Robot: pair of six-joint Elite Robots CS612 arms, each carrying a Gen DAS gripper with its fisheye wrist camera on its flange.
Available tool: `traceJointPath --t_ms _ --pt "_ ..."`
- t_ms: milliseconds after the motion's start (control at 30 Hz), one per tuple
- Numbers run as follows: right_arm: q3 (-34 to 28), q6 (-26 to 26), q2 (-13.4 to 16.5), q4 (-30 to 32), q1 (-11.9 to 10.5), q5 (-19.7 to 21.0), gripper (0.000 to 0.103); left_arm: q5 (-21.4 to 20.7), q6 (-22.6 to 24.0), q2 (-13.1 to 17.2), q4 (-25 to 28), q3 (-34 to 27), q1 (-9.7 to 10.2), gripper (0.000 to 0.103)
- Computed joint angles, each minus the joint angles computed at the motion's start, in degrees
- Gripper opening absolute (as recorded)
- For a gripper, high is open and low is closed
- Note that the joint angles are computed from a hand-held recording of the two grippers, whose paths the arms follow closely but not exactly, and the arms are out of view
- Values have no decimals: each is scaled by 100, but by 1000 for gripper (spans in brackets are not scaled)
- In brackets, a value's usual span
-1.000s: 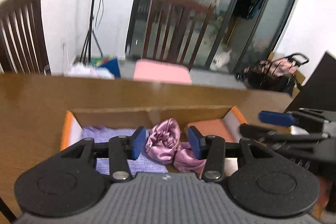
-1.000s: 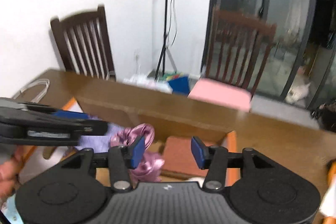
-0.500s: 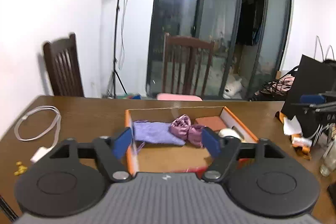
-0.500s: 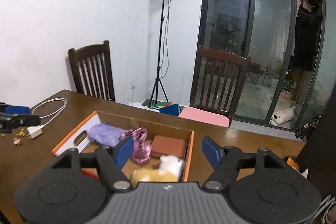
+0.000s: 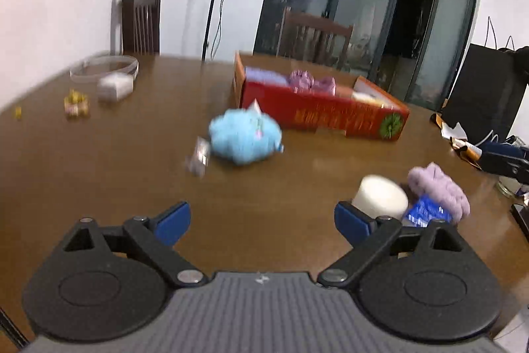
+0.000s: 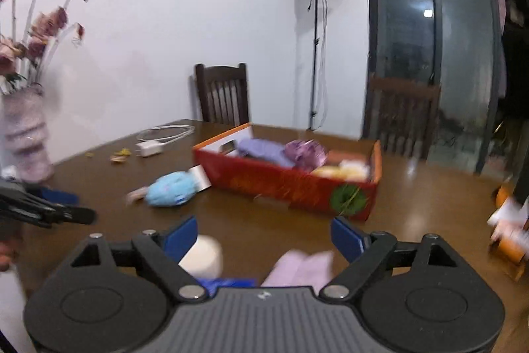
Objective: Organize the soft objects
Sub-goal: 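Move both tools to the blue fluffy plush and close on it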
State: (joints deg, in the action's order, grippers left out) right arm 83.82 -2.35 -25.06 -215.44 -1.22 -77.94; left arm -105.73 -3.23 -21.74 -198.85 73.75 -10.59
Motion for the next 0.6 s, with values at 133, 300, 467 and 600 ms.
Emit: traceJointPath --t_ms 133,300,467,600 --pt "-57 350 105 127 40 136 78 190 -60 67 230 -155 11 96" --pt "-390 463 263 224 125 555 76 -147 -393 310 316 -661 43 92" --pt "-1422 596 545 1311 295 299 74 -191 -691 679 735 -1520 36 76" --pt "-2800 978 973 2831 324 665 74 -282 -1016 940 1144 -2168 77 72"
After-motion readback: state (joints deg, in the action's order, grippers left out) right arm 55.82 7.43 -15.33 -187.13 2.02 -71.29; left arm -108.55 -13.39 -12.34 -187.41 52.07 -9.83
